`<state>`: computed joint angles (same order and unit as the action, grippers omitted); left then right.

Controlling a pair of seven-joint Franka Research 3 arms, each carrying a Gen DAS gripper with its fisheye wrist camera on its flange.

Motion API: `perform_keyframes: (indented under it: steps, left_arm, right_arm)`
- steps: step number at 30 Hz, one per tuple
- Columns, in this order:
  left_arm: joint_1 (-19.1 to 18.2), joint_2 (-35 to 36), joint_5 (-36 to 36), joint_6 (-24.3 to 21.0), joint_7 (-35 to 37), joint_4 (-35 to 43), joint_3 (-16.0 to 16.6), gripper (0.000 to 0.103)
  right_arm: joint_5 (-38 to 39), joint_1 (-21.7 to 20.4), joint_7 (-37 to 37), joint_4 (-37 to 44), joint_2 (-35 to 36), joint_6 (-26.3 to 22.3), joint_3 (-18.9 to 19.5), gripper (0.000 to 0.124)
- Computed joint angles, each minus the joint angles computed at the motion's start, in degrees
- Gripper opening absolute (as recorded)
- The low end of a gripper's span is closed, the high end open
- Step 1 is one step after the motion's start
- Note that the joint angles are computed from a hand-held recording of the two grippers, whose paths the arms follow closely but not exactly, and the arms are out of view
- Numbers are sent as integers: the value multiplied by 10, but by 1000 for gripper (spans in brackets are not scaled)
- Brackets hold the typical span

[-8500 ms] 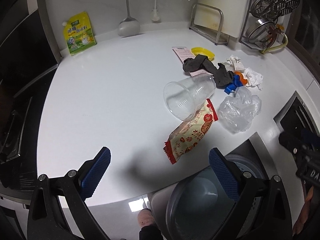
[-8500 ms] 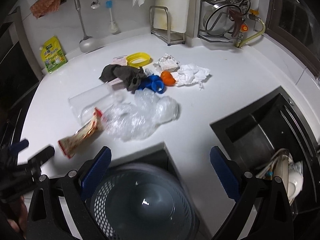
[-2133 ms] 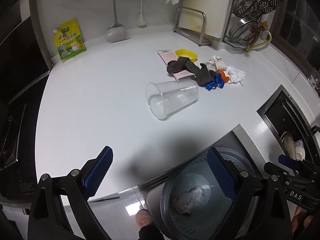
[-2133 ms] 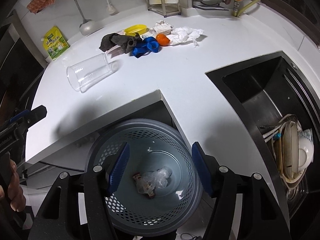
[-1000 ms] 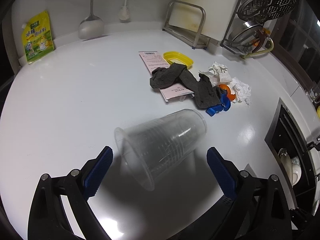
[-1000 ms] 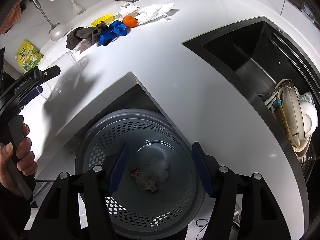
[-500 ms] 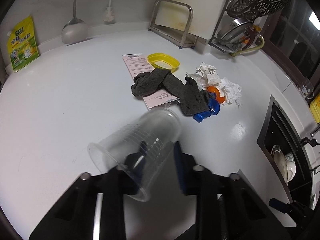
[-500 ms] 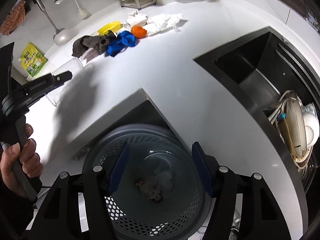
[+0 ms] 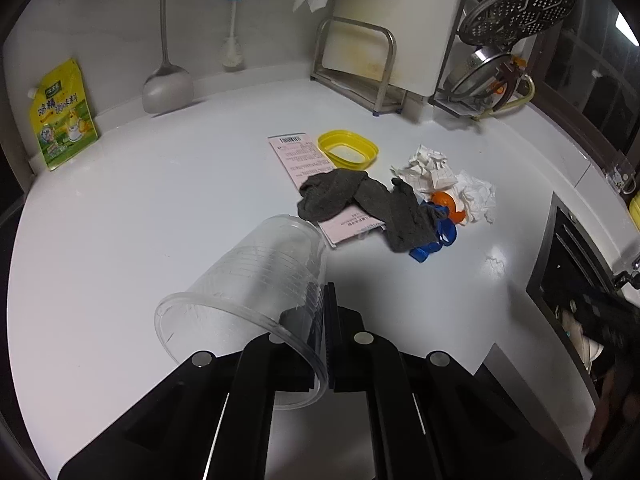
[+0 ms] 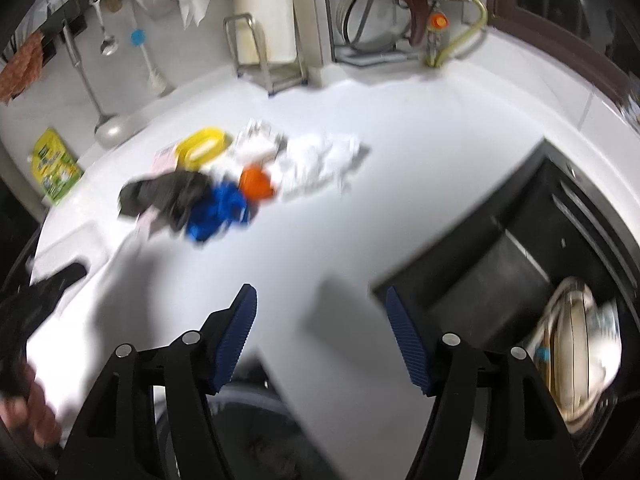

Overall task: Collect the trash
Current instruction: 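Grasp the white crumpled tissue with the right gripper while the left gripper holds the cup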

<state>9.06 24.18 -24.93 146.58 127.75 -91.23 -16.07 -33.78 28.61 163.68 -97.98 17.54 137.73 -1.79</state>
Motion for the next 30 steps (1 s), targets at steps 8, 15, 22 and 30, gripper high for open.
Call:
perform_keyframes:
  steps: [8, 15, 22, 30]
  left_arm:
    - [-1, -11, 25, 19, -19, -1, 14, 4]
    - [1, -15, 43, 27, -35, -3, 19, 4]
    - [-4, -13, 70, 28, -62, -1, 26, 4]
    - [-3, -13, 84, 25, -75, -1, 25, 4]
  right_arm:
    - [35, -27, -108, 159, 125, -9, -31, 67]
    - [106, -37, -171, 238, 192, -4, -51, 71]
    - [136, -35, -214, 301, 237, -32, -62, 76]
    - [169, -37, -237, 337, 268, -40, -67, 55]
